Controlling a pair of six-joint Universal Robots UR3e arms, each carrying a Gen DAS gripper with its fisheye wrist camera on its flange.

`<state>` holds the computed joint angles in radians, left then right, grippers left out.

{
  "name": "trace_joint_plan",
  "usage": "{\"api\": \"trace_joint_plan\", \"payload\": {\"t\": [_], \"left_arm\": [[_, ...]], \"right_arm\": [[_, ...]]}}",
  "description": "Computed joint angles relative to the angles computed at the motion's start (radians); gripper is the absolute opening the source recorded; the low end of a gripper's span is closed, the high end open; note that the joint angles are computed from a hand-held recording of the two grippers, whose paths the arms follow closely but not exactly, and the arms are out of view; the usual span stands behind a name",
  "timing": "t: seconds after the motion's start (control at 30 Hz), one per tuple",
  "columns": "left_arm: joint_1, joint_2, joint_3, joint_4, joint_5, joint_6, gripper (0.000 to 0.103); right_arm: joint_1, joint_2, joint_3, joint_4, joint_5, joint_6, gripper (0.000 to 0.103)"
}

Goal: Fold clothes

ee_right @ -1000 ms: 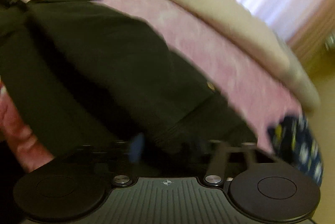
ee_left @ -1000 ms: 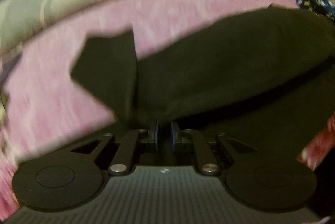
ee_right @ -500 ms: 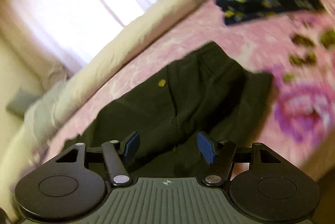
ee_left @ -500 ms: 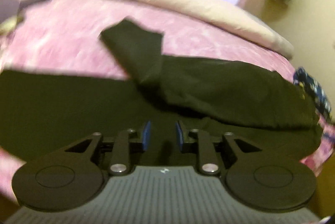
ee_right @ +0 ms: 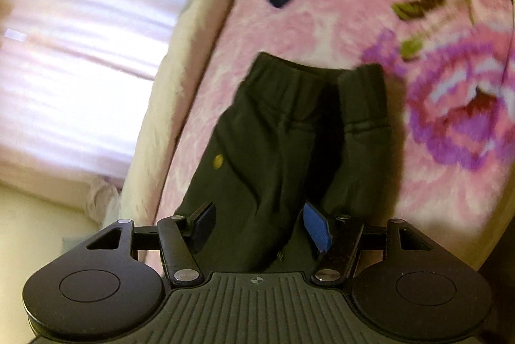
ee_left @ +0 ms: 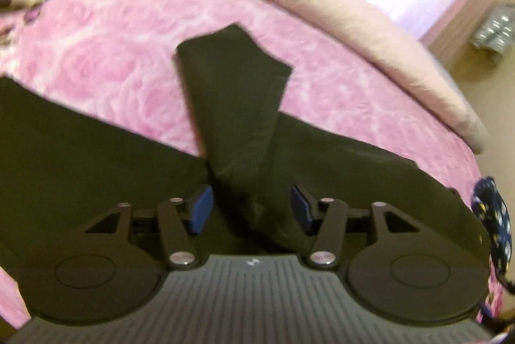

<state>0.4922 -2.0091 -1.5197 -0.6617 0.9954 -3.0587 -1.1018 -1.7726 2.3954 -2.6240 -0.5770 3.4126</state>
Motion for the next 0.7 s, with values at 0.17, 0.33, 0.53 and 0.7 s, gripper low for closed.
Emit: {"api": "trace_joint_plan", "payload": {"t": [0.17,0.33,0.53,0.7], "left_arm": [[-0.009,-0.065,0.043,0.035,-0.016,-0.068,0.048],[-0.034,-0.096,0.073,0.041,0.022,-0.073,0.046],[-0.071,-0.072,0.081,0.035,0.144,0.071,0.01],[-0.019,0.091,-0.083,0.15,0.063,0.128,0.008]], "right_arm": [[0.056,0.206,-0.076,-0.229,-0.082,0.153,0.064],[0.107,0.294,-0.156,-0.23,-0.156,0.127,0.039],[0.185,0.215,-0.264,-0.055,-0.312,-0.072,0.016],[0.185,0.159,-0.289,-0.069,-0.294,-0.12,0.011]]}}
